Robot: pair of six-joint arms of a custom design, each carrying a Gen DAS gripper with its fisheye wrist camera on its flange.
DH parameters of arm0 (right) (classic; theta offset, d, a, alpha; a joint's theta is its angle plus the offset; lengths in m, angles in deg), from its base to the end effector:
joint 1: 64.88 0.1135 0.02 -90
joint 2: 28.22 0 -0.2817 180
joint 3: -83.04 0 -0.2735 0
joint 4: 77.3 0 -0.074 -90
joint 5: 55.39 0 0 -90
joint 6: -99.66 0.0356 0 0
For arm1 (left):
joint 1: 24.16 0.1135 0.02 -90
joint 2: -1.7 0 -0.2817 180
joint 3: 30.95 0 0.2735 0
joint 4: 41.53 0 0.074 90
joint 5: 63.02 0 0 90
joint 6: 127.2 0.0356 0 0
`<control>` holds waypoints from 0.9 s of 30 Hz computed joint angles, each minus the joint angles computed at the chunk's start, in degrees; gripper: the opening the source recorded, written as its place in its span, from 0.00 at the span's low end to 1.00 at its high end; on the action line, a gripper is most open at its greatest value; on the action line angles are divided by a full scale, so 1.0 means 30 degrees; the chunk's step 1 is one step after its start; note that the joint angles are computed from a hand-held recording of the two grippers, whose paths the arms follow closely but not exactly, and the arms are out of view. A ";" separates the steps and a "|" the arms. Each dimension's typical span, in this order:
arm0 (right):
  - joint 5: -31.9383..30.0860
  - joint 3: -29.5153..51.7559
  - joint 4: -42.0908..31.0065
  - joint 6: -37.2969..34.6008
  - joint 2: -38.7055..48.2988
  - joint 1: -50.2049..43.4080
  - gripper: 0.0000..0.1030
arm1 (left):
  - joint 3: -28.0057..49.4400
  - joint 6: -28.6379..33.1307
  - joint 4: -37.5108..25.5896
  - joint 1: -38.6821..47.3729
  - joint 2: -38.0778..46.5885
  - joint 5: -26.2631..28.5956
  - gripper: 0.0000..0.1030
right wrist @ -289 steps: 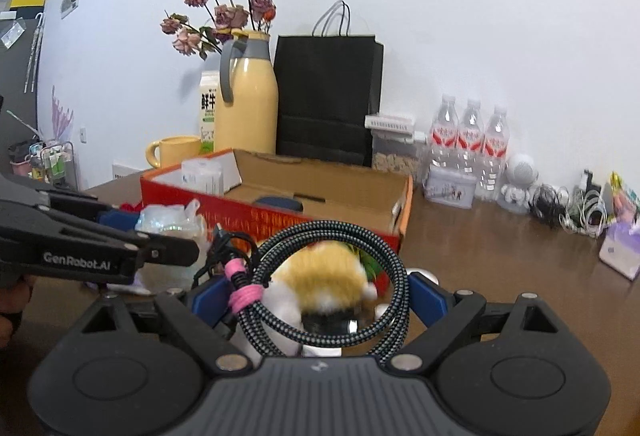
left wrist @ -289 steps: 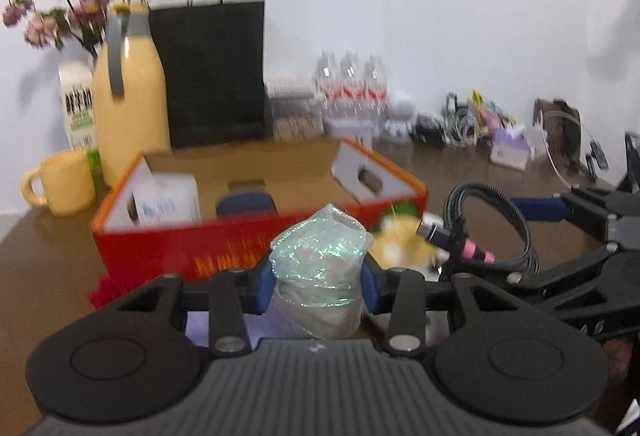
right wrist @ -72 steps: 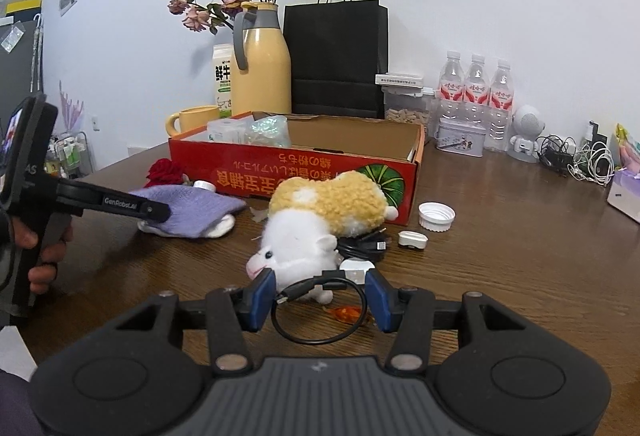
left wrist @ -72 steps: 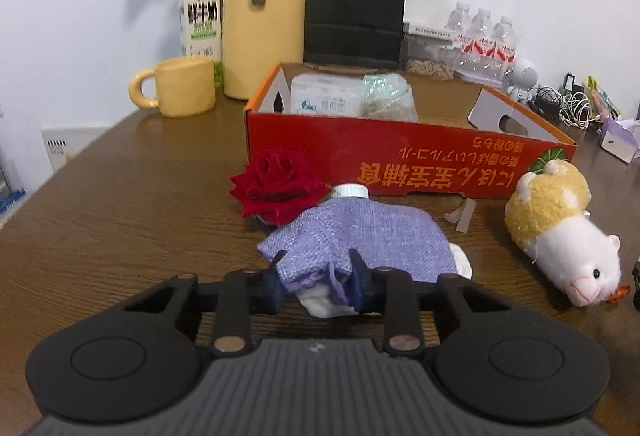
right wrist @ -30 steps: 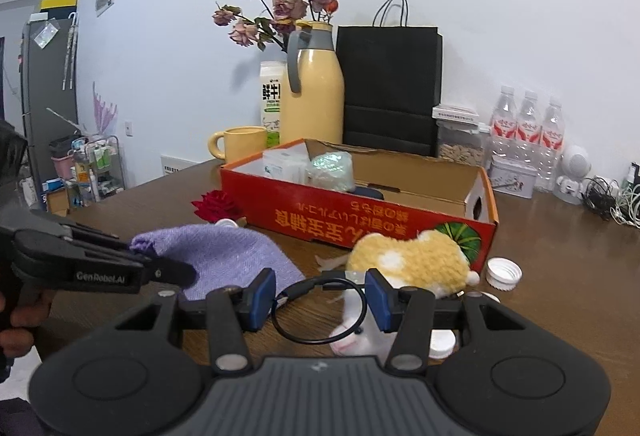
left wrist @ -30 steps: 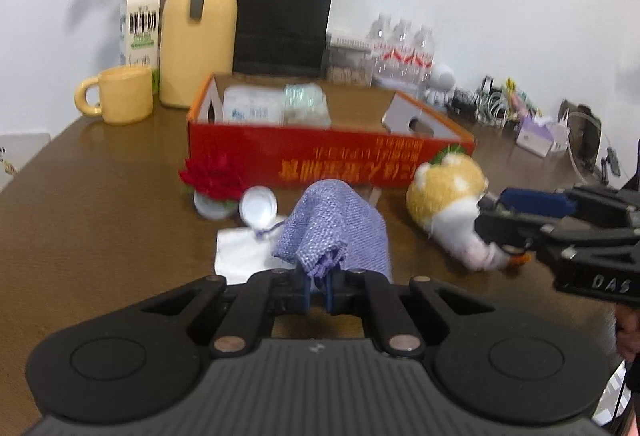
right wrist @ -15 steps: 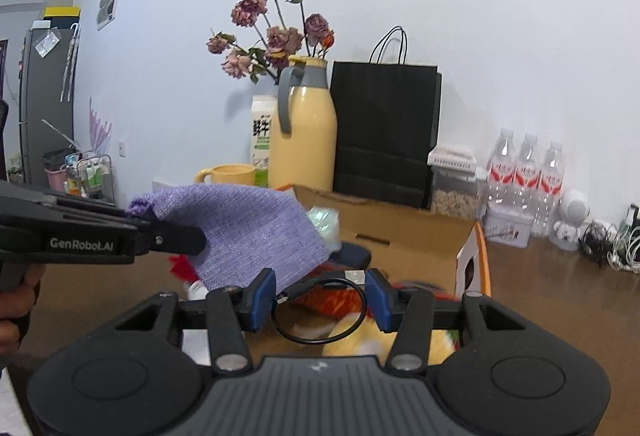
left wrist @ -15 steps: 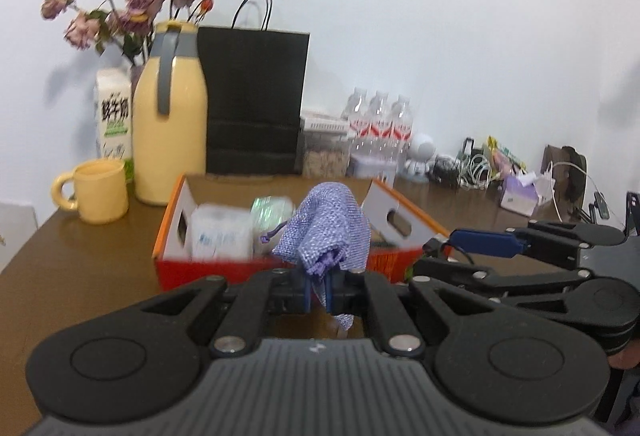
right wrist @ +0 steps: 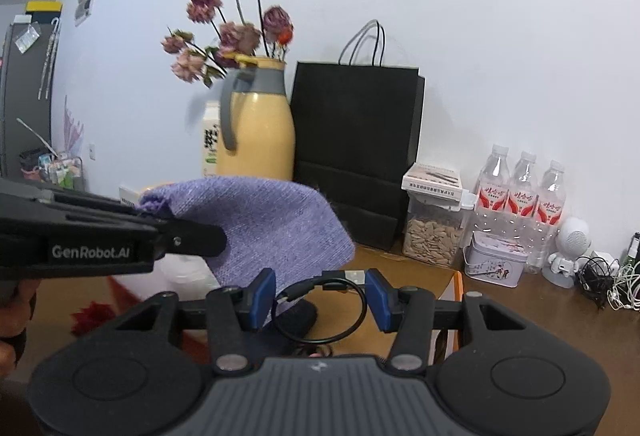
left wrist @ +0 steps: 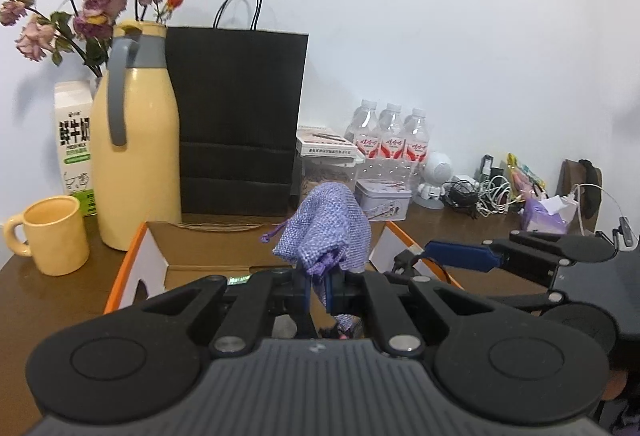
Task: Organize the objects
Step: 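Carry the purple pouch into the box with the left gripper while the right gripper carries the cable there, then open both grippers over the box and withdraw them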
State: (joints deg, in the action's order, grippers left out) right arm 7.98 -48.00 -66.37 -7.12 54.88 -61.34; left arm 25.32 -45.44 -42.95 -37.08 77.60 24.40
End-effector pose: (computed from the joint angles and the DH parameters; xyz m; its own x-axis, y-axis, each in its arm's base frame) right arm 0.3082 0.0351 0.1980 -0.2420 -0.2735 -0.9309 -0.5601 0.8228 -0.0962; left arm 0.3037 -0.0680 0.2555 -0.3726 -0.0614 -0.9259 0.1304 0.9844 -0.1178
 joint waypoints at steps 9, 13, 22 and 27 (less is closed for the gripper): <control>0.0369 0.3259 -0.0353 0.0002 0.4975 -0.0085 0.47 | 0.2198 0.0263 0.0388 0.0933 0.4175 0.0749 0.10; 0.0268 0.3711 -0.0730 0.0143 0.5623 -0.0218 0.72 | 0.1908 0.0638 0.1440 0.0904 0.4609 -0.0146 0.92; 0.0517 0.2875 -0.0433 0.0344 0.4718 -0.0270 1.00 | 0.1267 0.0521 0.2455 0.0667 0.4341 -0.1514 1.00; 0.0551 0.2398 -0.0249 0.0333 0.4013 -0.0292 1.00 | 0.1258 0.0544 0.2485 0.0597 0.4069 -0.1657 1.00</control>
State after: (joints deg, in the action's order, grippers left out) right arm 9.63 -40.81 -67.12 -6.12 66.92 -62.22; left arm 29.10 -43.81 -35.50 -35.29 89.80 19.43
